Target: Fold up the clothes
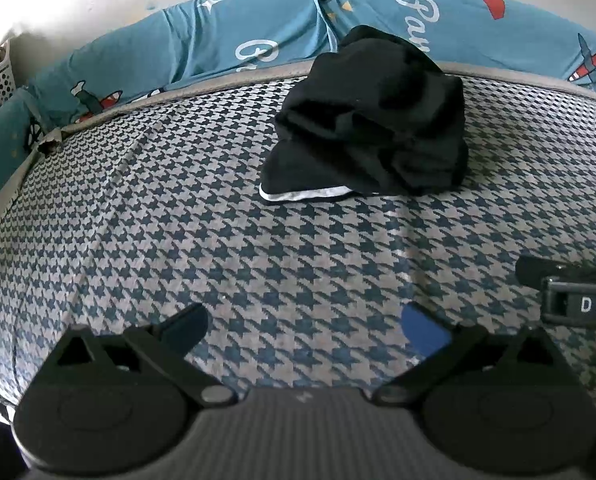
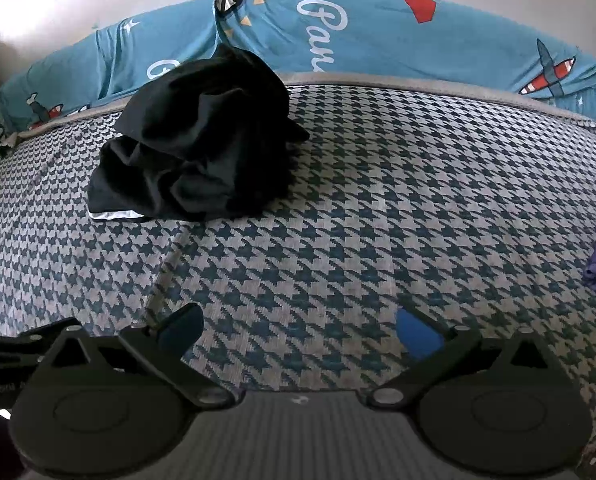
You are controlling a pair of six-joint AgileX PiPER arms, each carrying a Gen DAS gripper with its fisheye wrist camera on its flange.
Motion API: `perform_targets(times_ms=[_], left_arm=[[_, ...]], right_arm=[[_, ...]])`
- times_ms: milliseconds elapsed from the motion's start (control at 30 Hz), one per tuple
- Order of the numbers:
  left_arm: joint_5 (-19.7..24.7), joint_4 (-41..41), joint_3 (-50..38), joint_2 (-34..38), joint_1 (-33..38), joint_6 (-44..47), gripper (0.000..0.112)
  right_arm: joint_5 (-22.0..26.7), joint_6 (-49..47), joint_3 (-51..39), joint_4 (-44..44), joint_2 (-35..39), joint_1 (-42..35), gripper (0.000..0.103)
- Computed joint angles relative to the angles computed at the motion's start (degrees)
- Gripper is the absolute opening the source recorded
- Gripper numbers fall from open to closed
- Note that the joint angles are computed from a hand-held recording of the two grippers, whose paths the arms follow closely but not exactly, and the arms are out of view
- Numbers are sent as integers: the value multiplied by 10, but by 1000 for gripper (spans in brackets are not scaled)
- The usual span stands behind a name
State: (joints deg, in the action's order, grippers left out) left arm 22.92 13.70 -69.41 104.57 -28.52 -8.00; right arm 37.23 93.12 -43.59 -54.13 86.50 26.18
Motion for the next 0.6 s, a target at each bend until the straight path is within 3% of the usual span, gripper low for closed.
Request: perform_targets(times_ms=[600], left_arm=[[2, -11, 0, -1, 0, 9, 103]], right_arm=[[1, -19, -5, 11, 5, 2, 103]])
